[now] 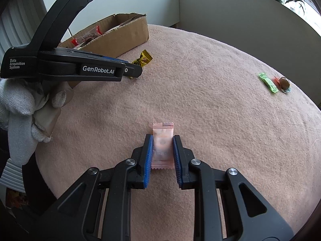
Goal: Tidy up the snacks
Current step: 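Carry the yellow and pink candies over the box and open both grippers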
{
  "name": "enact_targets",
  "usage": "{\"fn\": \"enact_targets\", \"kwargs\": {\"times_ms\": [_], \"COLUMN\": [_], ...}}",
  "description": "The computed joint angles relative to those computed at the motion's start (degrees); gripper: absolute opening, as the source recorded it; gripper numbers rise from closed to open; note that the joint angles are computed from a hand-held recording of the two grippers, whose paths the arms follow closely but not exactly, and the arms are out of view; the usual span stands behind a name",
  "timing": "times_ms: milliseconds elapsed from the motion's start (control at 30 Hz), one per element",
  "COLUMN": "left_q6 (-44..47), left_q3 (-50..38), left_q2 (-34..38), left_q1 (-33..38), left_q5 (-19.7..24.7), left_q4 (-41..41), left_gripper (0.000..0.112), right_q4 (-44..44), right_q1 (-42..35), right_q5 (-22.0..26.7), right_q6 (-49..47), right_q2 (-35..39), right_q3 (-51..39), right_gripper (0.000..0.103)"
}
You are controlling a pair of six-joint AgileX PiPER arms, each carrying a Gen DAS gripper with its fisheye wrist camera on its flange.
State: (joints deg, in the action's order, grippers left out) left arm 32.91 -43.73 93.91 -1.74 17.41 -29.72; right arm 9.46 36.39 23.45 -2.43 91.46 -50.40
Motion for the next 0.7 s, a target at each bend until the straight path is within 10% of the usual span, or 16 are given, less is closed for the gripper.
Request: {"fn": "enact_targets", "kwargs": {"times_ms": [700], "left_q6": [18.4], "left_q3": [3.8], "left_q2": [-14.4], "left_q1": [12.6], "left_q5": [10.3], "left_q4": [-12.6], "left_gripper": [0.025], "right_q4": [-4.1], "right_q1": [-1.3], "right_q5": [4.7], "right_q6": [5.1], "right_q2": [-5.9], "right_q3": [-6.8], "right_gripper": [0.020]}}
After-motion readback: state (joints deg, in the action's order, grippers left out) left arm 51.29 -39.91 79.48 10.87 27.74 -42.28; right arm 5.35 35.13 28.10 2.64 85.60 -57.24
